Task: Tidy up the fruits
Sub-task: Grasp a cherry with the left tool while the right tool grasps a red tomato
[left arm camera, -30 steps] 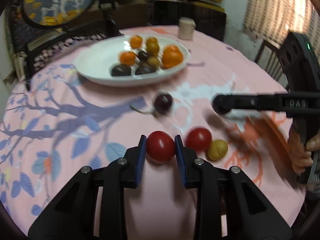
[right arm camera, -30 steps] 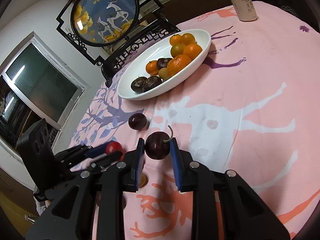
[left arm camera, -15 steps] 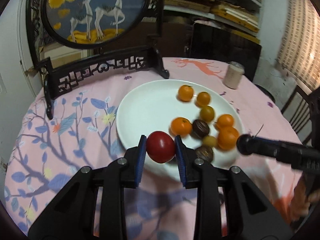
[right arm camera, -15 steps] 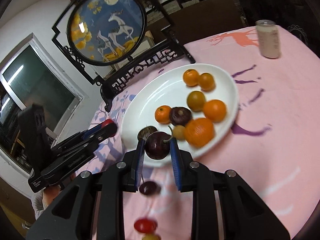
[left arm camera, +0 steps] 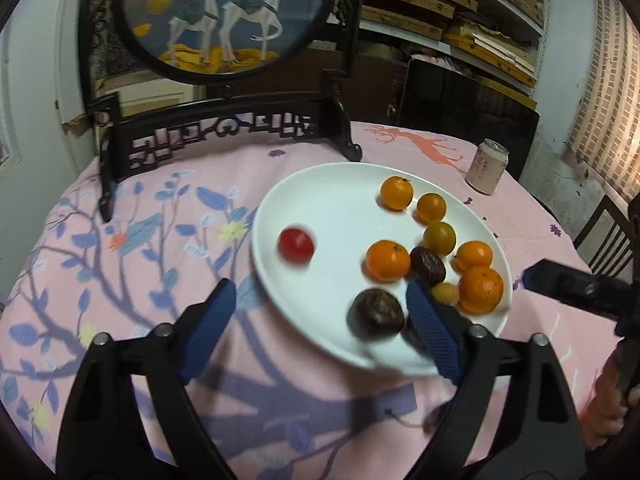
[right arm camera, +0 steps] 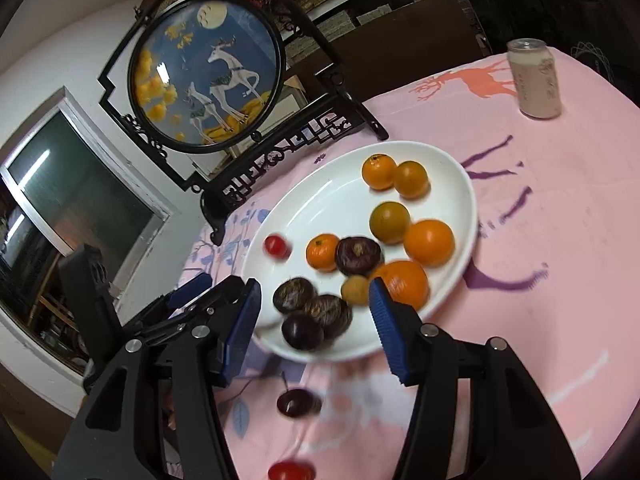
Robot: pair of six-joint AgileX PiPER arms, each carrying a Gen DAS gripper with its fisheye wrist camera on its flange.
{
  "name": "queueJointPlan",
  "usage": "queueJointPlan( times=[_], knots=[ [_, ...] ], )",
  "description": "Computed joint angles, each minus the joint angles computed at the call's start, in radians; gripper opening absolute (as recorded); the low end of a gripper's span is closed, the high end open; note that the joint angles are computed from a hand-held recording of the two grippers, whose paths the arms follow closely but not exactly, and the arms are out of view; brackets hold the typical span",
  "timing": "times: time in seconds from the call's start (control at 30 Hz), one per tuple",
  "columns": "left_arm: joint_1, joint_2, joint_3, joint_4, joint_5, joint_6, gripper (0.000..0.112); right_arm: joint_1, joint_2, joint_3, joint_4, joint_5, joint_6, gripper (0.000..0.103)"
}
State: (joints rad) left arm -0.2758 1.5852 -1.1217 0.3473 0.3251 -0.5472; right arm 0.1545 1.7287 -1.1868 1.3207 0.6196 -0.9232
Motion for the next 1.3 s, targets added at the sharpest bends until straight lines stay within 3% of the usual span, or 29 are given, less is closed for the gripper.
queueJointPlan(
  times=[0.23, 0.4, 0.5, 0.77, 1.0, 1.17, 1.3],
  knots=[
    [-0.113, -0.126, 0.188, 0.319, 0.019, -0.291, 0.093, -0.056, -0.137, 0.257, 0.129, 0.003, -0.168, 0.068],
    [-0.274, -0.189, 0.273, 0.632, 0.075, -0.554, 0.096, -0.121, -0.152, 0.324, 0.167, 0.071, -0.162, 0.071],
    [-0.339, -0.174, 0.271, 0.702, 0.109, -0.604, 0.096, -0.144, -0.154, 0.334, 0.187, 0.081, -0.166, 0.076],
    [-0.364, -0.100, 0.220, 0.630, 0.135, -0.529, 0.096, -0.144, -0.154, 0.329, 0.165, 0.082, -0.141, 0.077],
    [-0.284, -0.048, 0.157, 0.347, 0.094, -0.291, 0.096, -0.141, -0.154, 0.327, 0.159, 0.076, -0.131, 0.079],
    [-0.285, -0.019, 0.128, 0.349, 0.100, -0.290, 0.096, -0.131, -0.155, 0.325, 0.149, 0.066, -0.132, 0.079],
    [-0.265, -0.001, 0.110, 0.236, 0.082, -0.171, 0.076, -0.120, -0.160, 0.324, 0.135, 0.058, -0.131, 0.079]
  ],
)
